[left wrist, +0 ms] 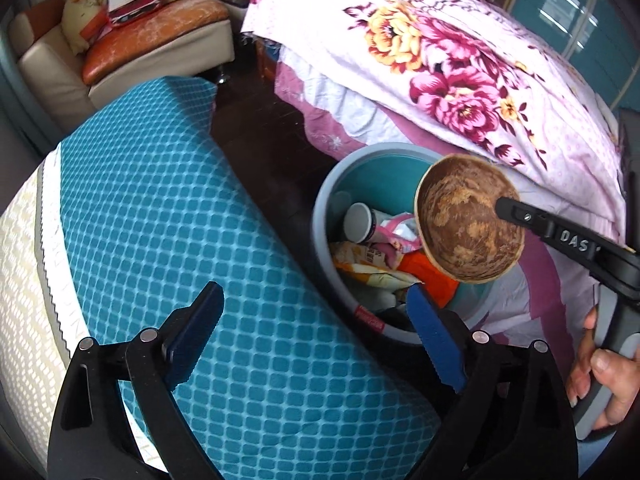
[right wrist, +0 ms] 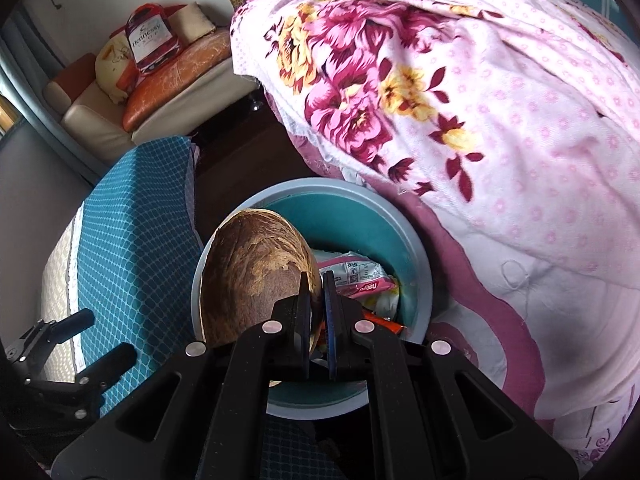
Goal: Collect trash
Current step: 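Open the left gripper to drop the snack bag while the right drops the shell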
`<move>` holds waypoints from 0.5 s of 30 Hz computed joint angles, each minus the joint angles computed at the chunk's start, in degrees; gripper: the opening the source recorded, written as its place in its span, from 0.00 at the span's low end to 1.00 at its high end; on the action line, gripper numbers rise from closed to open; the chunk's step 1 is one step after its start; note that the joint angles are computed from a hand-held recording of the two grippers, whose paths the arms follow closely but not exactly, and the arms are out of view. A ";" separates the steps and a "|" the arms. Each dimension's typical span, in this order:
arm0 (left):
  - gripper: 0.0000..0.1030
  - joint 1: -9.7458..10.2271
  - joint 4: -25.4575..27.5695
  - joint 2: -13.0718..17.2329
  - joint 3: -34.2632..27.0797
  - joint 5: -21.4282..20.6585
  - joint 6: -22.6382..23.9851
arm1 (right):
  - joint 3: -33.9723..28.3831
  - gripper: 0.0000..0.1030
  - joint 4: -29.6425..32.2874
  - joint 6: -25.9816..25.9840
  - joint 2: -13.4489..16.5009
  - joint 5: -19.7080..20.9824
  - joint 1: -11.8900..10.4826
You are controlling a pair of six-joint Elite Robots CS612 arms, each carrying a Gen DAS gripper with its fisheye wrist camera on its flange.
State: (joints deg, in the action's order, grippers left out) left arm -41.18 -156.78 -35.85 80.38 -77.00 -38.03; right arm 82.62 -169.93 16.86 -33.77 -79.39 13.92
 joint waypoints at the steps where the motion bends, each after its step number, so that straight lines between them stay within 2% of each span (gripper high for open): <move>1: 0.90 0.13 -0.31 -0.20 0.46 -0.10 -0.54 | -0.34 0.11 0.58 -0.17 0.19 0.15 0.09; 4: 0.90 0.28 -0.87 -0.64 1.42 0.48 -1.52 | -1.46 0.19 2.53 -0.59 0.82 0.41 0.46; 6: 0.90 0.37 -1.26 -0.90 1.98 0.41 -2.03 | -1.60 0.20 2.94 -0.60 0.93 0.57 0.62; 11: 0.90 0.36 -2.20 -1.75 3.43 0.37 -2.84 | -0.38 0.46 2.12 -0.44 0.28 0.07 0.89; 13: 0.90 0.20 -2.81 -2.35 4.35 0.74 -2.90 | 0.02 0.63 1.64 0.14 0.01 -0.05 0.95; 15: 0.90 0.06 -3.32 -2.66 4.84 0.84 -3.13 | 0.74 0.67 0.92 0.44 -0.49 -0.13 0.97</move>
State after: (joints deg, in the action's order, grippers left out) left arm -41.12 -160.11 -38.51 85.23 -76.15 -41.16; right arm 83.36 -169.01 17.30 -34.26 -79.52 14.90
